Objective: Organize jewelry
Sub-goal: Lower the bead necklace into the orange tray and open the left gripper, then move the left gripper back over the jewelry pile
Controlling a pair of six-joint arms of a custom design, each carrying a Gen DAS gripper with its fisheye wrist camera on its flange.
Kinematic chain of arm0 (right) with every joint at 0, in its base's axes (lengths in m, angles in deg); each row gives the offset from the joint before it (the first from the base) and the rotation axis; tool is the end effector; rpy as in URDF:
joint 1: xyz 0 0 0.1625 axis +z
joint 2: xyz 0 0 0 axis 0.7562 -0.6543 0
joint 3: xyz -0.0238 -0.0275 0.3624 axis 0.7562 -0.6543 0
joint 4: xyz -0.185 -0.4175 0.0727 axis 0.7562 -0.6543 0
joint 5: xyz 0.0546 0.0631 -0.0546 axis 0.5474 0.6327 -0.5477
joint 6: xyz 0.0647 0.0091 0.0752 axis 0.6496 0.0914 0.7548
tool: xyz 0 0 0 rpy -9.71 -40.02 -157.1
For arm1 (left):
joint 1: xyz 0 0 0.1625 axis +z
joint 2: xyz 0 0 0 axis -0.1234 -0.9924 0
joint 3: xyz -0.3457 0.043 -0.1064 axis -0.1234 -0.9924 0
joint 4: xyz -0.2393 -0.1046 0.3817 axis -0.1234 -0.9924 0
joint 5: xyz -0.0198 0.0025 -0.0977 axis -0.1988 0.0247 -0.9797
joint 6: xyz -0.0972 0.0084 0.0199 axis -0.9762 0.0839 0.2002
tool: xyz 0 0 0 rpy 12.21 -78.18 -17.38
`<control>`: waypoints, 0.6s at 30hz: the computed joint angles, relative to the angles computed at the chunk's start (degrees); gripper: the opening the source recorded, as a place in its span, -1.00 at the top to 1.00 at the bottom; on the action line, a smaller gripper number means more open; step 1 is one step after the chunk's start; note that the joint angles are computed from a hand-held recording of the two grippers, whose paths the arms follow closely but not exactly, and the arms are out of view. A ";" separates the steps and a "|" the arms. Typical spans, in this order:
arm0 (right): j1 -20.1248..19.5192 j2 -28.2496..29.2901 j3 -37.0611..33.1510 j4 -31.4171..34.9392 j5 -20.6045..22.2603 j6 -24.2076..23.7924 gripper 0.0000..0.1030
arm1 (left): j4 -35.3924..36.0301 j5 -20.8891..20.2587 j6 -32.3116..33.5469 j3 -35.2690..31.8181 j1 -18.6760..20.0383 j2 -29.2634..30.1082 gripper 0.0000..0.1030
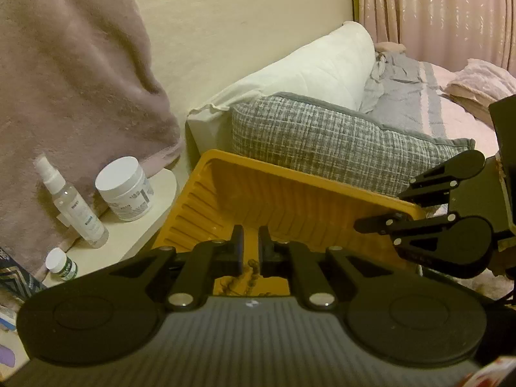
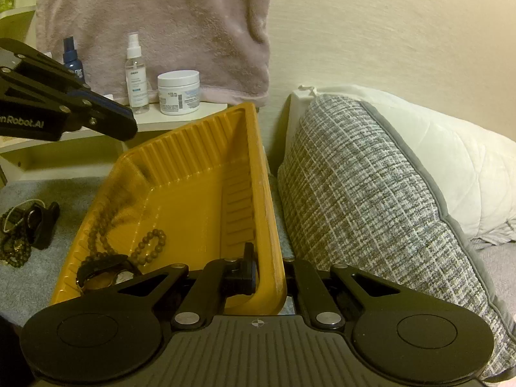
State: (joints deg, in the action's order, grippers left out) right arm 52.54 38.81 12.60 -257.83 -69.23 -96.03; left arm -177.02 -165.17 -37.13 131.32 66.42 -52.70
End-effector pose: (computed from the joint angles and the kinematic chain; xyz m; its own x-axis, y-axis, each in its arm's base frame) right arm 0.2042 -0.6699 0.1756 -0.6832 0.1529 0.7140 -0.4802 0.6426 -0.5971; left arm -0.2955 -0.8027 0.1730 -0.1835 0.9001 -0.3950 0.9828 0.1759 -0.0558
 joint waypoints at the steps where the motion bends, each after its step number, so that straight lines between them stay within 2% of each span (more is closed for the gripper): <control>1: -0.01 -0.04 0.02 0.11 -0.01 0.11 0.92 | 0.02 0.01 -0.28 0.01 0.02 0.05 0.80; 3: 0.01 -0.08 0.09 0.05 0.05 0.12 0.92 | -0.13 0.12 -0.51 0.31 0.06 -0.13 0.74; 4: 0.03 -0.09 0.16 0.00 0.06 0.14 0.92 | -0.76 0.18 -0.44 0.80 0.11 -0.46 0.62; 5: 0.02 -0.02 0.09 -0.04 0.04 0.13 0.92 | -1.49 0.11 -0.48 1.31 0.22 -0.90 0.57; 10: 0.03 -0.01 0.14 -0.17 0.00 0.14 0.92 | -6.00 1.12 -3.21 4.07 1.06 -3.96 0.57; 14: 0.04 0.07 0.19 -0.35 0.07 0.11 0.93 | -12.19 4.81 -6.80 8.16 2.07 -7.86 0.45; 18: 0.07 0.08 0.11 -0.23 0.10 -0.01 0.93 | -17.75 9.62 -8.93 12.47 3.39 -11.61 0.45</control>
